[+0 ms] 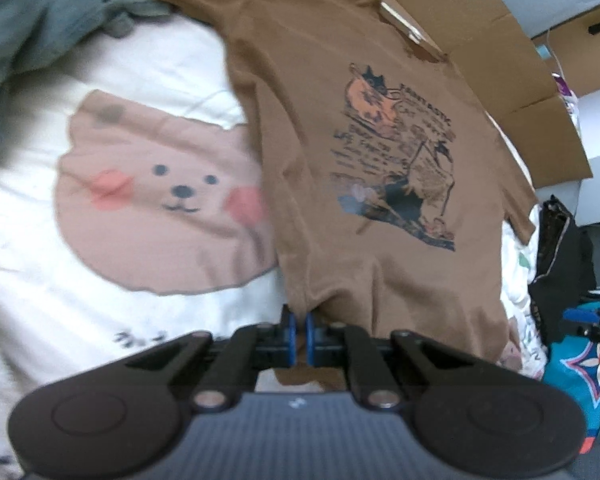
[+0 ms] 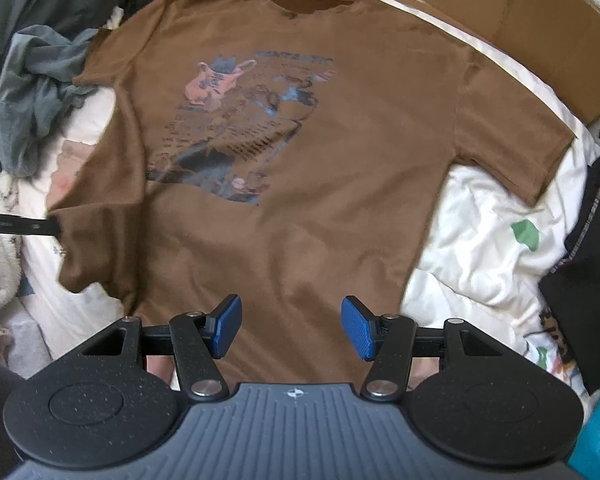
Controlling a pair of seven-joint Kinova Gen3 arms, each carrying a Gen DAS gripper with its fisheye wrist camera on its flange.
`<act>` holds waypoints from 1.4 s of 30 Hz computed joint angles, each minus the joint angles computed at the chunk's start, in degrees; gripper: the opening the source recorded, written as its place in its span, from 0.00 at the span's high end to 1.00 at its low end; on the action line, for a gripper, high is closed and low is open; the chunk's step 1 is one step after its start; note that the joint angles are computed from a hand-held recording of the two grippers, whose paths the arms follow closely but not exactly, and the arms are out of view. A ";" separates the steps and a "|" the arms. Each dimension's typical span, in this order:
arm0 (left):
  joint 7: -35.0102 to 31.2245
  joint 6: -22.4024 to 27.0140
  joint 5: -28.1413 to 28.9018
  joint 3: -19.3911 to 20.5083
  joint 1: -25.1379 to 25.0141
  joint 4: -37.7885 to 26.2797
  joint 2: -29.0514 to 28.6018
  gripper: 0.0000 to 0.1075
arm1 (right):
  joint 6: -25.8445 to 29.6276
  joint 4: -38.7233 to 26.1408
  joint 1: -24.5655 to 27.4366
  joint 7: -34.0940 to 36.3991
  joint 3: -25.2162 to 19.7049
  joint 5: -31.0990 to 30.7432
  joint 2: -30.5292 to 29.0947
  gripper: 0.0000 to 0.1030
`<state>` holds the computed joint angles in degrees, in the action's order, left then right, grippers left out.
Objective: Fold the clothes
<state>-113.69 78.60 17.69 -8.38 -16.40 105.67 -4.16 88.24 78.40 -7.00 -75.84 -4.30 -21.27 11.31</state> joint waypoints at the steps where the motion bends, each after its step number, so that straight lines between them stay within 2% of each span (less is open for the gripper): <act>1: -0.35 1.20 -0.50 -0.20 -0.17 -1.26 0.49 0.95 | 0.07 -0.05 0.10 -0.29 0.16 0.09 -0.05 0.40; 9: -4.91 8.49 -6.35 1.49 0.48 -10.08 3.83 0.96 | 0.26 -0.35 0.74 0.65 0.48 0.62 -0.85 0.40; 14: -5.92 10.22 -9.25 2.54 1.24 -12.37 5.38 0.95 | 0.66 -0.23 0.61 0.94 0.46 1.13 -0.77 0.40; 23: -4.65 4.08 -12.95 3.00 1.76 -6.82 7.49 0.95 | 0.33 2.23 1.30 2.40 0.89 1.34 -1.44 0.40; 36: -1.22 -7.97 -11.57 4.61 2.93 -2.14 12.90 0.95 | 1.07 4.69 0.97 3.99 0.86 3.40 -1.68 0.40; 40: -1.69 -7.38 -12.88 5.09 3.43 -2.95 13.97 0.92 | 1.11 3.39 -0.06 3.56 0.46 3.83 -1.30 0.40; 42: -4.26 -7.60 -15.08 5.28 4.08 -3.71 13.00 0.79 | 1.02 2.73 -0.32 3.16 0.40 3.70 -1.07 0.40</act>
<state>-117.95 71.00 2.61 -3.10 -12.32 101.96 8.84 89.26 81.12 -7.31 -72.68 -3.90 -17.57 10.25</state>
